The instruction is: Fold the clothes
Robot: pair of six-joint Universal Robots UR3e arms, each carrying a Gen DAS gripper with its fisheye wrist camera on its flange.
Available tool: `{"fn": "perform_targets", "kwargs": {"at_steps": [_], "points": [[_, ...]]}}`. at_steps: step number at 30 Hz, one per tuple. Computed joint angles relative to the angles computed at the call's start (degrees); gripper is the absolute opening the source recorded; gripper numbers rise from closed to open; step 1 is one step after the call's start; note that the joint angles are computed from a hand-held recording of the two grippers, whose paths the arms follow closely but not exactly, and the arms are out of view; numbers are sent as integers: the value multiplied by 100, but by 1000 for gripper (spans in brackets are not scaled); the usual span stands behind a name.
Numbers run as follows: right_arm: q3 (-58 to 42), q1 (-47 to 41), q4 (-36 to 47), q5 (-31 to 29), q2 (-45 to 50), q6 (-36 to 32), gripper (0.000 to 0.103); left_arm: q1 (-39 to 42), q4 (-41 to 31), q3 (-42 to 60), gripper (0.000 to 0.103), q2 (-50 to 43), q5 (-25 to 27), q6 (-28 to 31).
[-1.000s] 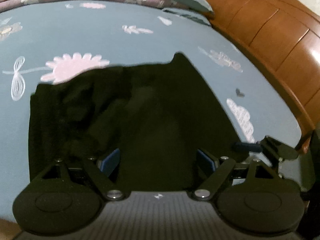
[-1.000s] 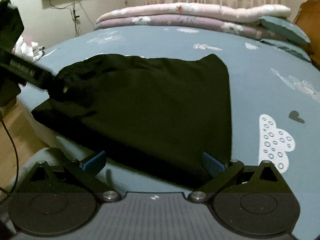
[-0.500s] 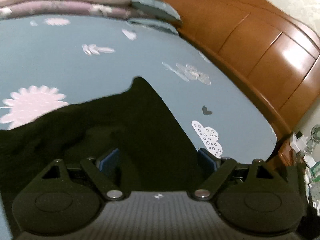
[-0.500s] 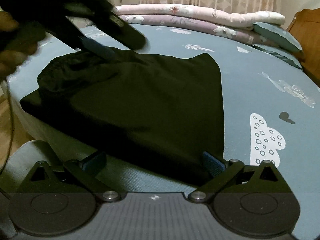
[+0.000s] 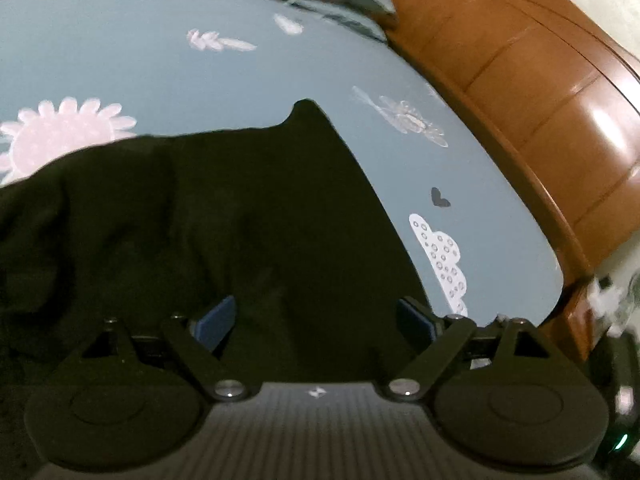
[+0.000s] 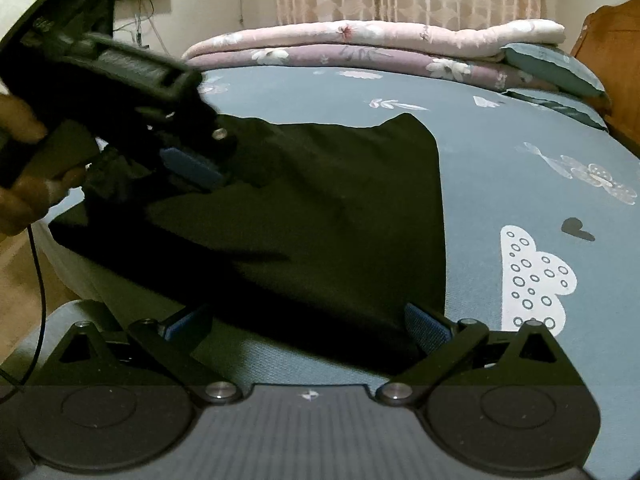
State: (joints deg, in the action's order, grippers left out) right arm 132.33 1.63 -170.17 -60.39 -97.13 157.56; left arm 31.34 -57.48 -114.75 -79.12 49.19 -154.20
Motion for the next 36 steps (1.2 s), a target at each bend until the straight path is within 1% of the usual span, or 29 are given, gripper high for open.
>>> {"fn": "perform_targets", "kwargs": {"at_steps": [2,4,5,8,10,13,14,16,20,21,22,23,25,27,29,33,34,36], "points": [[57,-78,-42,112,-14,-31,103,133,-520,279,88,94,-34,135],[77,-106,-143,157,39,-19,103,326,-256,373,88,137,-106,61],[89,-113,-198,168,66,-4,103,362,-14,470,88,37,-84,-120],[116,-99,-282,159,81,51,103,602,500,670,88,-392,-238,-600],[136,-87,-305,148,73,53,103,623,964,773,88,-837,-53,-1009],[172,-95,-329,168,60,26,103,648,1214,858,87,-1350,270,-1261],[177,-112,-317,193,51,13,103,670,1310,803,85,-1394,302,-1207],[181,-191,-291,304,49,11,103,816,1243,725,85,-1299,151,-1067],[226,-381,-201,575,-15,25,103,625,808,1135,84,-1106,345,-1222],[208,-431,-93,645,-68,40,103,572,650,1270,84,-1055,236,-1152],[188,-480,16,713,-120,56,103,501,403,1492,85,-1064,129,-1081],[132,-611,271,926,-221,64,103,426,149,1731,85,-1090,27,-1012],[4,-870,809,1350,-411,64,103,125,-302,2371,85,-1382,-151,-1003],[-163,-1053,1062,1703,-437,204,103,-184,-759,3152,85,-1832,-341,-1041],[-351,-1179,1162,2009,-314,268,103,-604,-910,3939,85,-2434,-354,-1273],[-331,-1349,1008,2404,25,252,103,-1366,-1284,5809,85,-4022,-180,-1856],[-325,-1362,1046,2447,94,210,103,-1507,-1354,6235,85,-4388,-120,-2002],[-364,-1316,1111,2339,171,124,103,-1675,-1343,6799,85,-4932,-89,-2224]]}}
